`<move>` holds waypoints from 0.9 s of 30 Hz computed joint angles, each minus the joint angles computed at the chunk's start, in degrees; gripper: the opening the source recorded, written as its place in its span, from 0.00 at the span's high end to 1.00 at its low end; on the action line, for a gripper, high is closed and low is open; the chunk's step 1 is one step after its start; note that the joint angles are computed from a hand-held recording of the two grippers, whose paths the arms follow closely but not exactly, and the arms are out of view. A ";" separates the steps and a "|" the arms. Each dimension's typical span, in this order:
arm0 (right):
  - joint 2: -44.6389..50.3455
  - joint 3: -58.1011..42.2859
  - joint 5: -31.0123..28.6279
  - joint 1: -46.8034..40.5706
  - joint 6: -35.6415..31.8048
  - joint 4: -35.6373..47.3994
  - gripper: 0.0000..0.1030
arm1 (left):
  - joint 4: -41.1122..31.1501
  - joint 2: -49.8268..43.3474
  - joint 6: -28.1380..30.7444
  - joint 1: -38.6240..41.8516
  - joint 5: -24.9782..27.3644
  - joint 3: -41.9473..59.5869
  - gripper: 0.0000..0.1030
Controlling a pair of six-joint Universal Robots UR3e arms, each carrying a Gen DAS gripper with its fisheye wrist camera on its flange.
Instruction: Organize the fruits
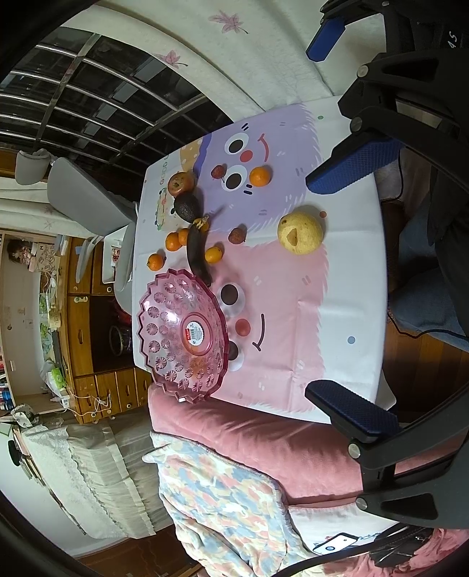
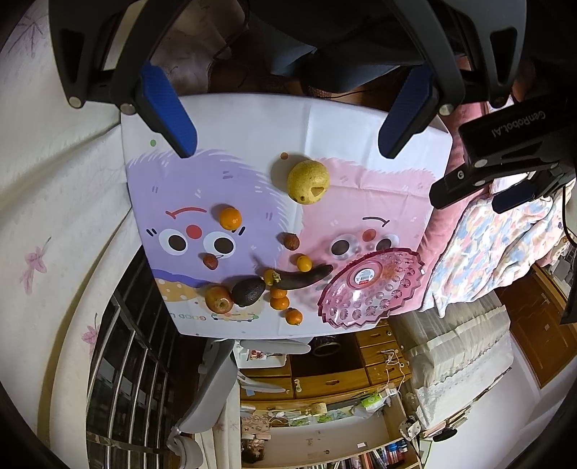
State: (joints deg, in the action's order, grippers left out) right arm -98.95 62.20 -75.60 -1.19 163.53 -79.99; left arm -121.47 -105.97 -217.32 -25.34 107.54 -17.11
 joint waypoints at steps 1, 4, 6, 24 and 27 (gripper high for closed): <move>0.04 -0.05 -0.10 0.03 0.04 -0.02 0.02 | 1.61 0.81 0.38 0.30 -0.22 -2.27 0.01; 0.37 -0.16 -0.64 0.50 0.76 -0.36 0.02 | 6.40 6.40 3.34 3.01 -2.08 -11.89 0.01; 1.12 -1.04 -2.14 2.15 2.83 -0.87 0.02 | 7.43 7.52 4.41 3.86 -2.95 -13.80 0.01; 5.12 -4.18 -12.10 11.77 16.45 -5.25 0.02 | 8.83 10.62 18.15 13.55 -11.88 -17.52 0.01; 5.09 -3.13 -14.08 13.20 18.64 -7.32 0.02 | 9.40 10.95 20.95 15.41 -13.89 -18.53 0.01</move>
